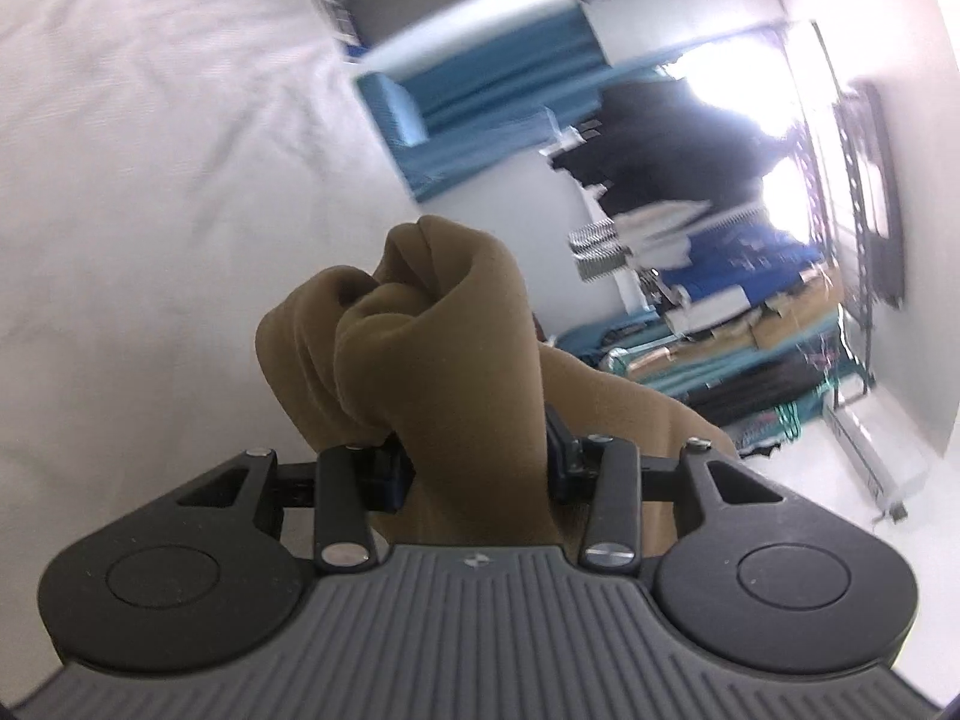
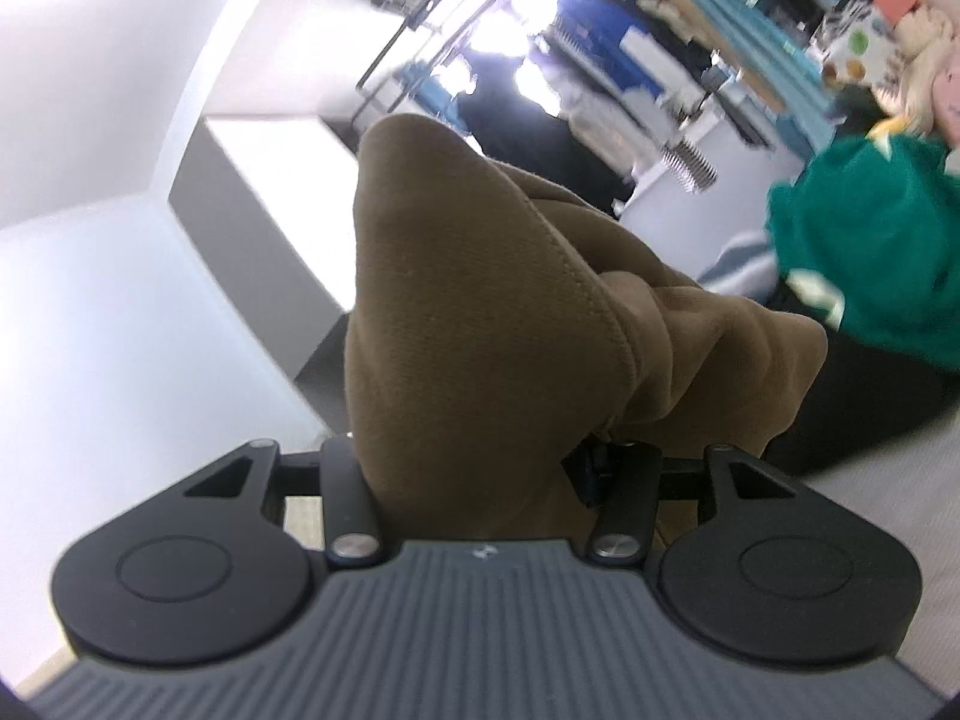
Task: Fold large clothes
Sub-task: 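Carry the hoodie bundle with both grippers toward the clothes pile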
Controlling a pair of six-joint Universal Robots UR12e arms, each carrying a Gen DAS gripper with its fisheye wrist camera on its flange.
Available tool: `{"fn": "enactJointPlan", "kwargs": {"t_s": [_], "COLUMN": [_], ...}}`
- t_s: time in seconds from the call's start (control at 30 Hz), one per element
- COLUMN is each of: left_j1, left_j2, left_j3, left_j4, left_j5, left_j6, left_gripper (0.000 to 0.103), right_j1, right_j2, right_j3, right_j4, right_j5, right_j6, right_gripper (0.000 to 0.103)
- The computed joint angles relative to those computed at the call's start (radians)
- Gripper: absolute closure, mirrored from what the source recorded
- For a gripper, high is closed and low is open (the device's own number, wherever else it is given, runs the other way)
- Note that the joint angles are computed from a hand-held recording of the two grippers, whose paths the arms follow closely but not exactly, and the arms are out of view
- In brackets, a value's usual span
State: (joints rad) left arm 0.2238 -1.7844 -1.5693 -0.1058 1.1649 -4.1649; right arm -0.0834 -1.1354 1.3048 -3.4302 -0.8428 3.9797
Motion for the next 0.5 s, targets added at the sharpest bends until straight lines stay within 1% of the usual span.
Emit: {"fn": "enactJointPlan", "kwargs": {"t_s": [0.1, 0.2, 0.3, 0.37, 0.47, 0.5], "left_j1": [-0.046, -0.085, -0.117, -0.134, -0.154, -0.159], "left_j2": [-0.080, -0.170, -0.253, -0.303, -0.353, -0.360], "left_j3": [0.144, 0.286, 0.405, 0.465, 0.499, 0.497], "left_j4": [-0.066, -0.134, -0.201, -0.240, -0.280, -0.298], "left_j5": [0.035, 0.055, 0.075, 0.083, 0.086, 0.088], "left_j6": [0.049, 0.081, 0.116, 0.136, 0.148, 0.155], "left_gripper": [0.056, 0.056, 0.056, 0.056, 0.057, 0.057], "right_j1": [-0.025, -0.046, -0.065, -0.074, -0.090, -0.094], "right_j2": [0.034, 0.084, 0.108, 0.119, 0.125, 0.128], "right_j3": [-0.055, -0.118, -0.133, -0.128, -0.089, -0.072], "right_j4": [0.016, 0.038, 0.056, 0.058, 0.054, 0.055], "right_j5": [-0.015, -0.028, -0.047, -0.057, -0.066, -0.072], "right_j6": [0.009, 0.019, 0.023, 0.018, 0.005, 0.007], "right_gripper": [0.050, 0.050, 0.050, 0.050, 0.050, 0.050]}}
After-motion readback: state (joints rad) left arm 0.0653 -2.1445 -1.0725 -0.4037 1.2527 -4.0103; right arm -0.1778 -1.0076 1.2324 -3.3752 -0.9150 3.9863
